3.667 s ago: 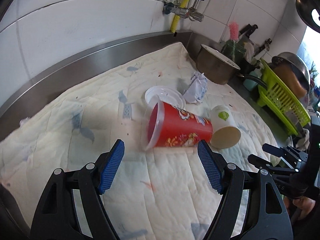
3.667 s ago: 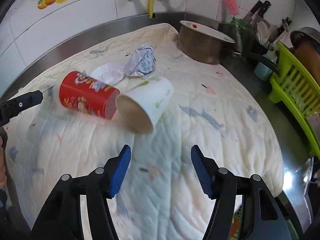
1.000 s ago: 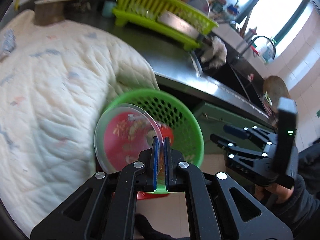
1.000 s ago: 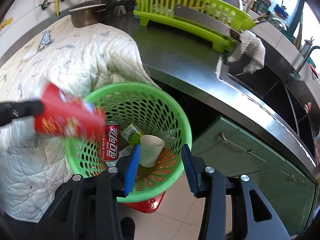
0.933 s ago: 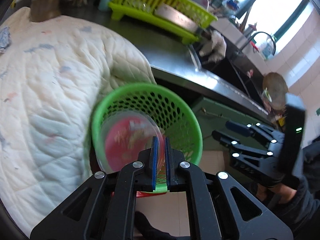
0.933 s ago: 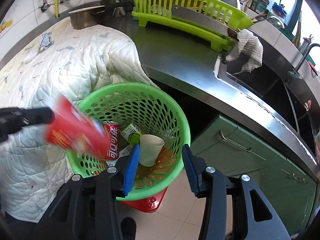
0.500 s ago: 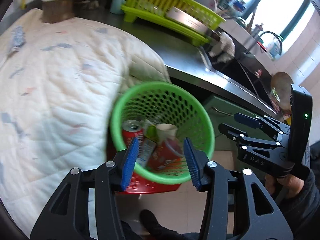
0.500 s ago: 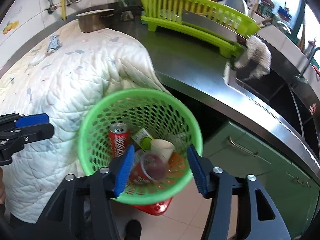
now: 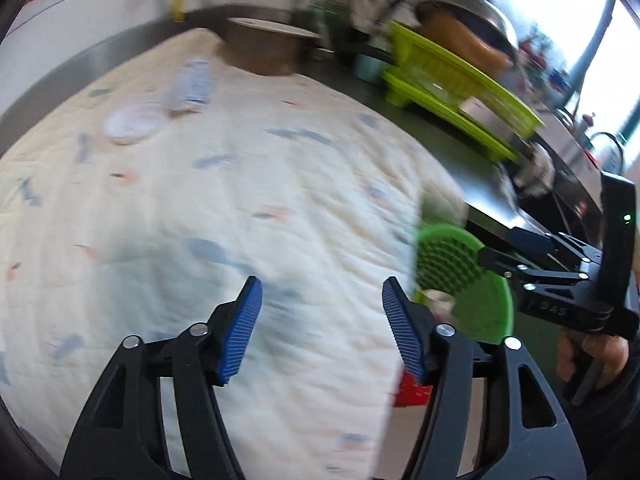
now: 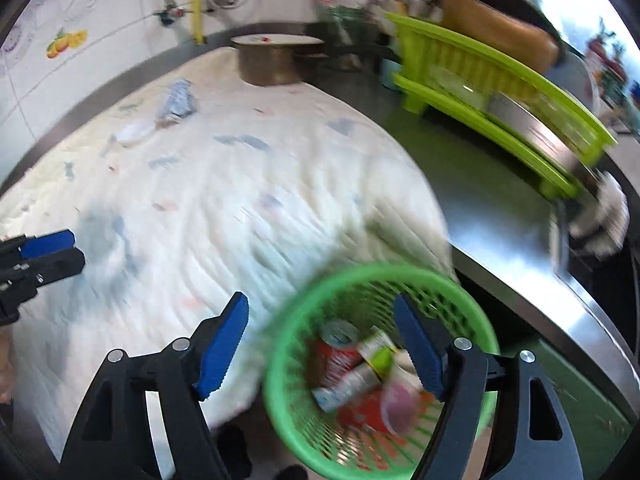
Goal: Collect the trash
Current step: 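Grasp the crumpled blue-white paper with the right gripper while left approaches the white lid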
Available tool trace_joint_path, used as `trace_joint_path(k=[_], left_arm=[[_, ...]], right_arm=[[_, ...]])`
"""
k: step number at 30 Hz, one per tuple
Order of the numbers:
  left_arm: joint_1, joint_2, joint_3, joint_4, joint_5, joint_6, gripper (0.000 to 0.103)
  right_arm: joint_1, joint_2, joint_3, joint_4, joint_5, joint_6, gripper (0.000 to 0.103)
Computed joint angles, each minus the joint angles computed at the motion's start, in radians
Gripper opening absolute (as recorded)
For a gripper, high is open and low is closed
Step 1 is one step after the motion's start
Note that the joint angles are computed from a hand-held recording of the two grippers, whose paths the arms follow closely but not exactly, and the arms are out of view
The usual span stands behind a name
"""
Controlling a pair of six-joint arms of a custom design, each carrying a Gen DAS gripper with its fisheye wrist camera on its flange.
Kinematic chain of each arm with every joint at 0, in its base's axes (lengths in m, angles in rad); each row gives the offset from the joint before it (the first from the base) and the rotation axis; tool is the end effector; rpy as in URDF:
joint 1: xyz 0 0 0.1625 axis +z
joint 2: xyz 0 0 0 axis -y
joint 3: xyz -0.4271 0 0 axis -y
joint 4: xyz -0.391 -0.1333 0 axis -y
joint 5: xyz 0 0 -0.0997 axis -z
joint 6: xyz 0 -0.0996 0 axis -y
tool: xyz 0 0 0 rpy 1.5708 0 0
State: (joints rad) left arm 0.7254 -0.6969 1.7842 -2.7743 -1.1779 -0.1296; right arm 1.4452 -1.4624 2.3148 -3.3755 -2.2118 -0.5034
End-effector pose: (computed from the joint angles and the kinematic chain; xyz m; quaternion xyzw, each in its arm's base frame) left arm -0.3494 -0.5389 0.0106 0.3324 0.9210 -0.1416 0.1455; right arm 0.0197 -0.4323 0.3277 0.0166 -0.8556 0.3271 0.4008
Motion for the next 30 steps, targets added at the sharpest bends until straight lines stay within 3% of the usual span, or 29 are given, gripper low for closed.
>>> trace_joint_path(k=[8,14,24,30], left_arm=[[0.099,-0.041,-0.075,0.041,0.139,-0.011,0.068],[0.159,-0.053,-0.149,0.059,0.225,0.024,0.07],[0.215,-0.003,-0.275,0.063,0.261,0.106,0.076],[0.232,0.043,-0.339,0.086,0.255,0.138,0.089]], right_arm=[[0.08,0.178,-0.252,0.192,0.086,0.125,0.078],[0.128,0.335,-0.471,0.309,0.103,0.179,0.078],[0.153,0.57,-0.839,0.517,0.143,0.29,0.078],[0.132,0.683,-1.036,0.645,0.175,0.385,0.078]])
